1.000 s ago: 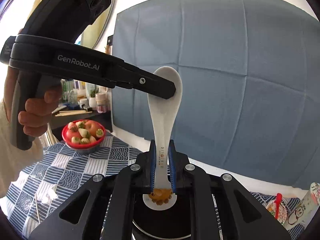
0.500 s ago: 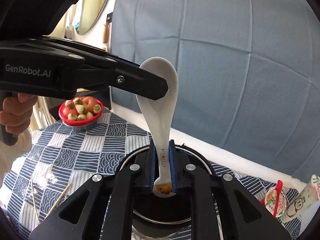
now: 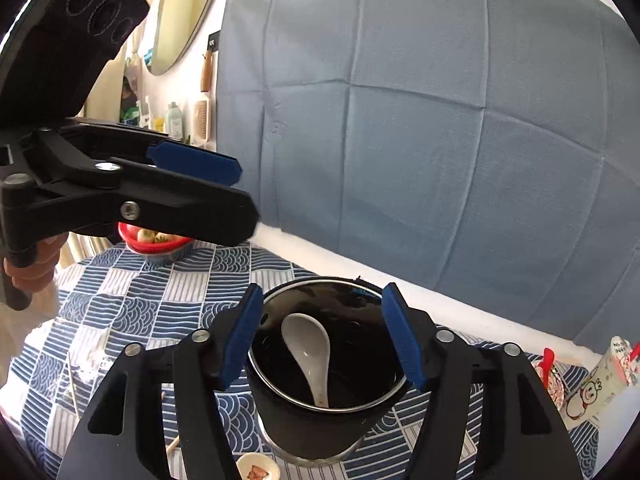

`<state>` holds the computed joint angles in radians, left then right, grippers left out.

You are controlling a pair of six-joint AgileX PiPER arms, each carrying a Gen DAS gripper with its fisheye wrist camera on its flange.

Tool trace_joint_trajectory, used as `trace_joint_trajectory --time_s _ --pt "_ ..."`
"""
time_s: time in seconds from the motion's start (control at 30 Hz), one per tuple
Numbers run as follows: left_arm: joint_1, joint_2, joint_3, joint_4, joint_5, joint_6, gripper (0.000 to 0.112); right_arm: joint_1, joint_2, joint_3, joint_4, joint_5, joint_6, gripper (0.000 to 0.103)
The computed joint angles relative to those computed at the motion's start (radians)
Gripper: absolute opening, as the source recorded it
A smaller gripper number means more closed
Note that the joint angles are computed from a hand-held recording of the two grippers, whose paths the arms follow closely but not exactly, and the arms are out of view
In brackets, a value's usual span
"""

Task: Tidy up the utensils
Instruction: 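Open both grippers to release the spoon inside the black holder, then withdraw both tools from the holder toward the loose wooden chopsticks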

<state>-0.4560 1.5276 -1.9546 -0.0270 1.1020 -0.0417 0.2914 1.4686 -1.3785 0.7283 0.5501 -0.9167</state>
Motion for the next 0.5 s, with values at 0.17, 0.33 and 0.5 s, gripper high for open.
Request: trace_joint_trajectory --time_s 0.17,0.33,0.5 --pt "0.031 -0.11 0.13 0.005 -0.042 -0.044 0.097 -0.001 -0.042 0.035 -0.025 -0.033 0.032 0.086" --pt "0.087 -0.206 0.256 0.006 -0.069 -0.086 0.097 0.03 -0.078 0.062 -0.175 -0.084 0.173 0.088" --pt "0.188 -0.305 0.38 -0.028 -0.085 -0.083 0.097 0.041 -0.102 0.078 -0.215 -0.084 0.229 0.09"
